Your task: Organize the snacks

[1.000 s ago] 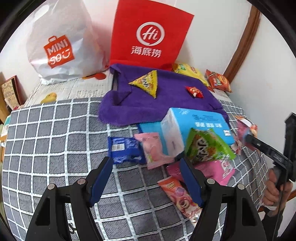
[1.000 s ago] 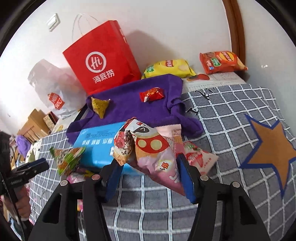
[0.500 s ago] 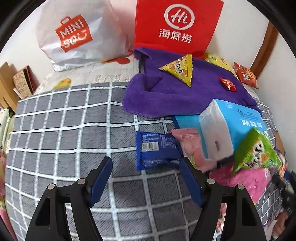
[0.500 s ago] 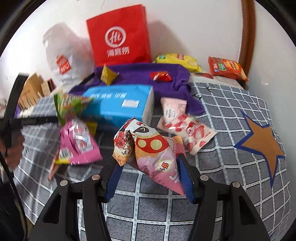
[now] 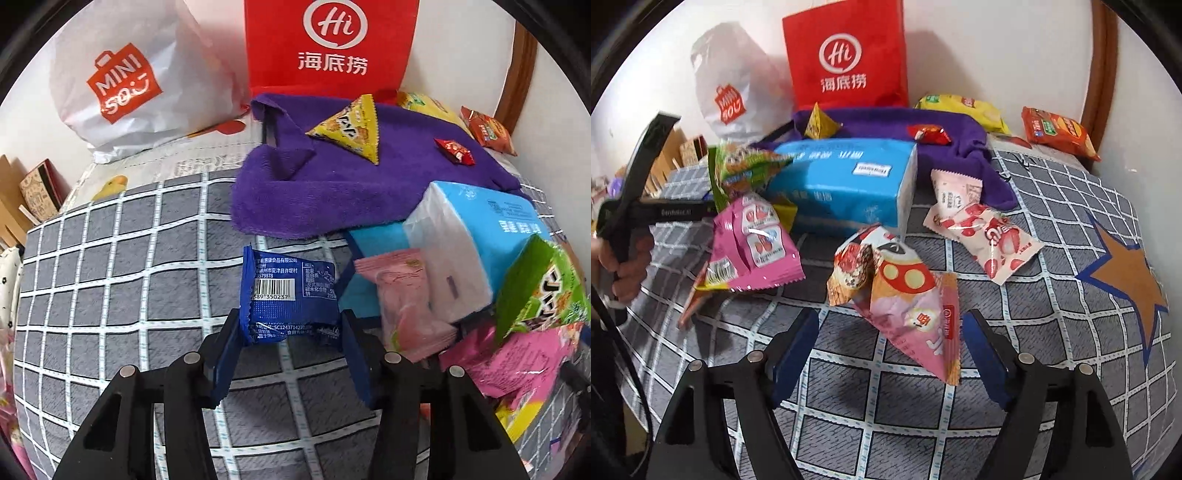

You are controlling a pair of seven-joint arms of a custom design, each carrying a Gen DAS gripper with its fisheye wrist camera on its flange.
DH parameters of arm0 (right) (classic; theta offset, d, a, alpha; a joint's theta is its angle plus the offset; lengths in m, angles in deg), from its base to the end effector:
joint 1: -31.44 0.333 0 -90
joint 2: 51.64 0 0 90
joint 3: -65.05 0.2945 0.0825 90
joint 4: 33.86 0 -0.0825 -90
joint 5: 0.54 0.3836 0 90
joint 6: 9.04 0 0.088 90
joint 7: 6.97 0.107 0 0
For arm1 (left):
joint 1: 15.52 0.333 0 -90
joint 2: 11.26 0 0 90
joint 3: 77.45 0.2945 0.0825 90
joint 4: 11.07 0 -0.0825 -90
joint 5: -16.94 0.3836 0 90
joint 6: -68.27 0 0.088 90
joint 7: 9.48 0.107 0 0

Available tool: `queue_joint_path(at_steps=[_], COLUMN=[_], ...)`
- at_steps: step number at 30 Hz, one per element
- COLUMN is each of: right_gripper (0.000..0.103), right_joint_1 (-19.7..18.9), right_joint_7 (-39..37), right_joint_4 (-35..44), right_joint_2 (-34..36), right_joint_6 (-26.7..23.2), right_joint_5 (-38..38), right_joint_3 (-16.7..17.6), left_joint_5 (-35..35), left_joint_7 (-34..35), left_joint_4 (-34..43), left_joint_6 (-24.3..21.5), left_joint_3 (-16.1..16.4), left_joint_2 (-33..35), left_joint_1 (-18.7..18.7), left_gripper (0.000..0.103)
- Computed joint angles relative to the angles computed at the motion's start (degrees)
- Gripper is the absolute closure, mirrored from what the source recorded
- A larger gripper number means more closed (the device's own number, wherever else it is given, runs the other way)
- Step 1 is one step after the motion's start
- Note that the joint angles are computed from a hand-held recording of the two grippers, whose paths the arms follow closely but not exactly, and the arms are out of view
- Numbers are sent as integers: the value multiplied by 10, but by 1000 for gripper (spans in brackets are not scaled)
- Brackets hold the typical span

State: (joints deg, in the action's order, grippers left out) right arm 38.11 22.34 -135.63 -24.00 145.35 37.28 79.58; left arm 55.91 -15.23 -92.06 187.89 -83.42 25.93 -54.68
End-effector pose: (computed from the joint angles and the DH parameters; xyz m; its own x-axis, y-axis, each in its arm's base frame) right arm 0.6461 0.2103 0.3173 0.7562 -0.6486 -0.0860 -0.5579 -0.5706 -0.6026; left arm 0.5371 -0.4756 0.3142 0.5399 -0.8417 0.0012 -0.7249 -0.4657 -0.5076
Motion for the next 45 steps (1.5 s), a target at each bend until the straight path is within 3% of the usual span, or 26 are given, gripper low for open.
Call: queue_joint_path(at_steps=[9,14,15,16,17,21,27,32,37,45], right_gripper=[21,24,36,41,42,47,48,50,54,56], right_joint_1=[7,4,0,-2,-5,-14,-21,-5,0,1], right_joint_7=[54,43,38,34,26,1,-24,7,46,54], right_joint_4=[59,63,62,58,51,32,3,1,11,-3], right_joint_2=[42,57,57,55,51,36,4,-7,-8,-24], right_joint_6=[-19,-1,-4,-2,4,20,35,16,-21,3], right_joint_5=[-2,-1,2,4,10,31,62,47,32,41], right_joint_3=[4,18,21,24,28,36,37,11,-5,-6], left_joint_5=[23,35,39,43,47,47,52,51,67,85], left_joint_7=[-24,-25,-27,-29,-30,-35,-71,-90,-107,-114], left_joint_4=[-20,-2,-7,-11,-13,-25,-63,-75,-79,-77], left_joint_6=[9,-4,2,10,12,25,70,100,103,107], left_joint_3=[6,12,12,13,13,10,3,-7,-8,-15], left_joint_2=[-4,11,9,7,5,-4,-31,-41,-53,-65], left_joint_1=[-1,-5,-5,-4,-5,-2,-1,-5,-22,-30], left_gripper=[27,23,29,34,45,55,56,56,56,56])
